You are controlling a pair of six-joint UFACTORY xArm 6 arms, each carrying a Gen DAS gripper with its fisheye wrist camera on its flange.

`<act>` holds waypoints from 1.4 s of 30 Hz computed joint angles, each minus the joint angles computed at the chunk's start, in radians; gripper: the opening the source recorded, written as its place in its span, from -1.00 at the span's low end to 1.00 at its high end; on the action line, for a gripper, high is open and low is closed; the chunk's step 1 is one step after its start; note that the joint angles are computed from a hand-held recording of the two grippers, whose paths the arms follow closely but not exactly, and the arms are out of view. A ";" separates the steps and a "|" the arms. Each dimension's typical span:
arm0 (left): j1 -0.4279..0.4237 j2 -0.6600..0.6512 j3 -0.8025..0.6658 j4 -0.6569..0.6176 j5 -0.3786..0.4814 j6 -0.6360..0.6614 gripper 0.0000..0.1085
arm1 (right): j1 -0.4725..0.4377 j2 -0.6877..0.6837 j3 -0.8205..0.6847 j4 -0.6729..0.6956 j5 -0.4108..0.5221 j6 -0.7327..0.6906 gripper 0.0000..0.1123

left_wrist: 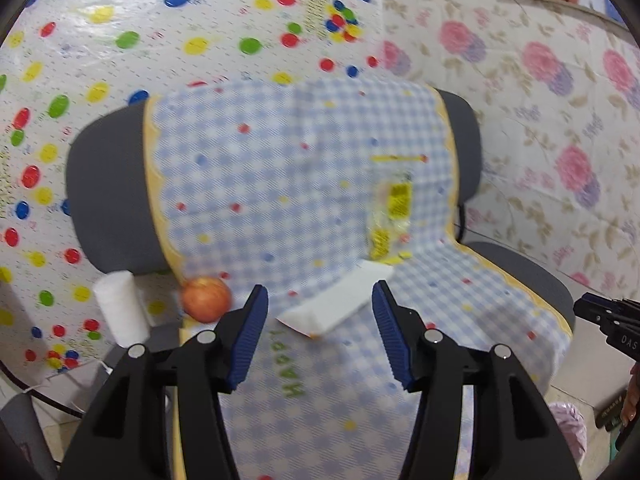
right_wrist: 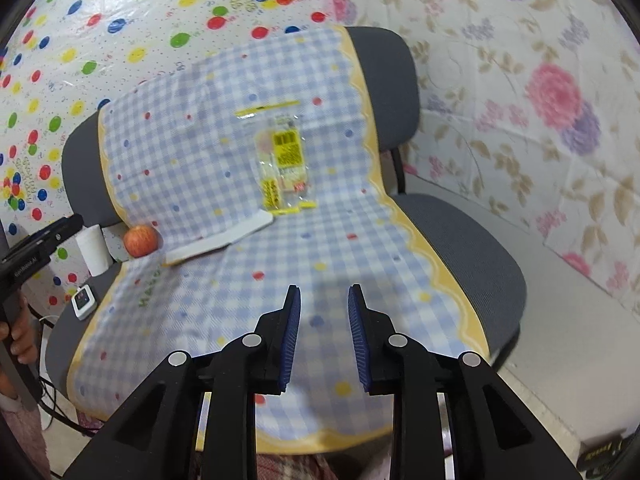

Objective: Collect trash
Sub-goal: 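Move both tools back over the chair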

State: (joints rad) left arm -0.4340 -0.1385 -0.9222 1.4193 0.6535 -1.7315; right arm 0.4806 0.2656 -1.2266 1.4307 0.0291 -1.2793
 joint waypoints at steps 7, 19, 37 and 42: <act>0.055 -0.027 -0.017 -0.065 0.017 0.089 0.01 | 0.006 0.102 -0.148 -0.287 0.049 0.256 -0.50; 0.163 0.083 -0.116 -0.057 -0.073 0.156 0.22 | -0.006 0.250 -0.347 -0.560 0.115 0.514 -0.31; 0.224 0.516 -0.325 -0.282 -0.285 0.451 0.27 | -0.050 0.527 -0.639 -1.025 0.213 0.980 0.28; 0.219 0.590 -0.393 -0.402 -0.264 0.580 0.27 | -0.052 0.560 -0.688 -1.029 0.233 0.980 0.28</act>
